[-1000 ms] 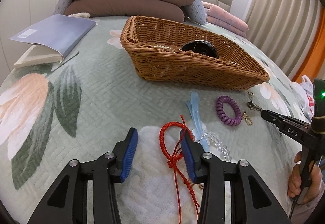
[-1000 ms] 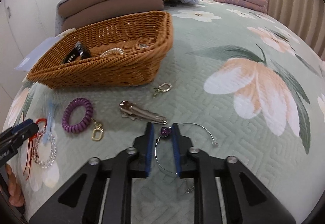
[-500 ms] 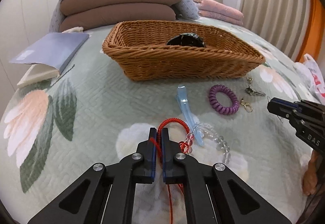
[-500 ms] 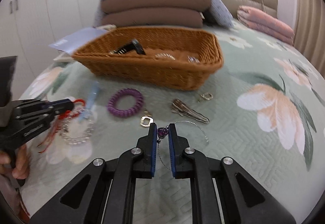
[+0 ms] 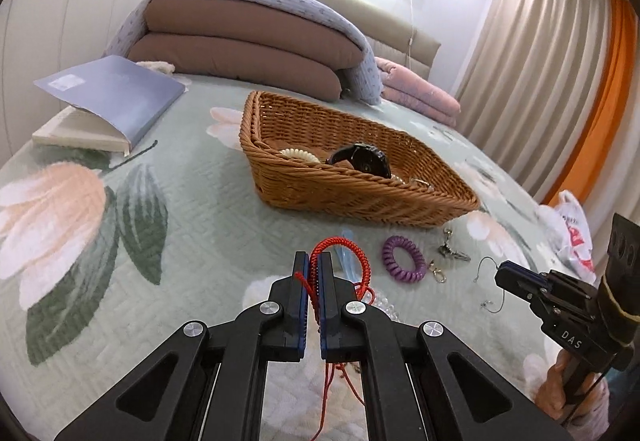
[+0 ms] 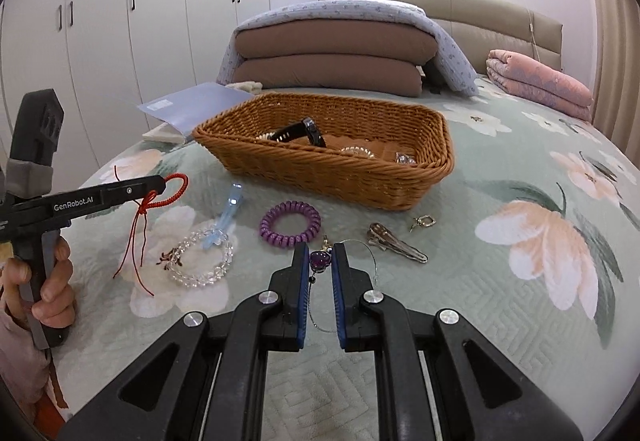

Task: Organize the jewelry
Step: 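Carry the red string bracelet with the left gripper while the right gripper carries the bangle over the basket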

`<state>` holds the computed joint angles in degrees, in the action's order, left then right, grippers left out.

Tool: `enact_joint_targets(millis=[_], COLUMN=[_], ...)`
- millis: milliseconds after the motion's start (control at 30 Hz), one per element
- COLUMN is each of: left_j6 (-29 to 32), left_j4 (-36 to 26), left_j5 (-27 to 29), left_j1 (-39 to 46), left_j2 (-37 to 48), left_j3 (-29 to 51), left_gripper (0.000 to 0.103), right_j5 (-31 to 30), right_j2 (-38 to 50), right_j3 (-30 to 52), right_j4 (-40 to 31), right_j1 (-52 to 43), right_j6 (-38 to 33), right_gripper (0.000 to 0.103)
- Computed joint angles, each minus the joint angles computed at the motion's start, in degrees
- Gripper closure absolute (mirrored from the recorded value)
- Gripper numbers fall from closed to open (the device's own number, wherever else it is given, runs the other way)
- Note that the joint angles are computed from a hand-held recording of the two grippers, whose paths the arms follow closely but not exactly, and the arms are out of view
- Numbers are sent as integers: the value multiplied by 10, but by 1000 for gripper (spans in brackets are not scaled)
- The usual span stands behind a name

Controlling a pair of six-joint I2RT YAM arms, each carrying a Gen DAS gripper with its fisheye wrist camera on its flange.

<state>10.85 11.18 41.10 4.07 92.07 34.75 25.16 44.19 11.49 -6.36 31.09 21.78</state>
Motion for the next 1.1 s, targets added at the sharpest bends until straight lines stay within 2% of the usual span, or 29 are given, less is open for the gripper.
enact_joint_targets(millis=[200, 333, 500, 567, 733, 800, 900, 1000, 1100], left_j6=[-11, -15, -45, -63, -123, -148, -170, -188, -165], left_j4=[10, -6, -43, -46, -32, -20, -11, 5, 2], left_j5=[13, 16, 19, 13, -25, -45, -73, -77, -95], left_j1=[5, 2, -16, -29, -84, -107, -132, -140, -146], left_j2=[-26, -61, -112, -114, -62, -9, 73, 144, 188], left_j3=[-13, -13, 26, 51, 149, 202, 272, 313, 330], left_gripper=[99, 99, 99, 99, 99, 99, 99, 99, 99], right_j5=[12, 7, -11, -44, -110, -144, -203, -246, -256], right_j2=[-58, -76, -97, -84, 36, 99, 199, 280, 354], right_j3=[-2, 16, 72, 100, 174, 201, 236, 241, 241], right_j4=[-29, -46, -73, -63, 18, 55, 109, 175, 220], right_j1=[8, -5, -43, -79, -171, -209, -268, -306, -318], right_j6=[3, -2, -34, -58, -127, -140, -140, -131, -129], right_gripper=[89, 89, 89, 89, 89, 89, 89, 89, 89])
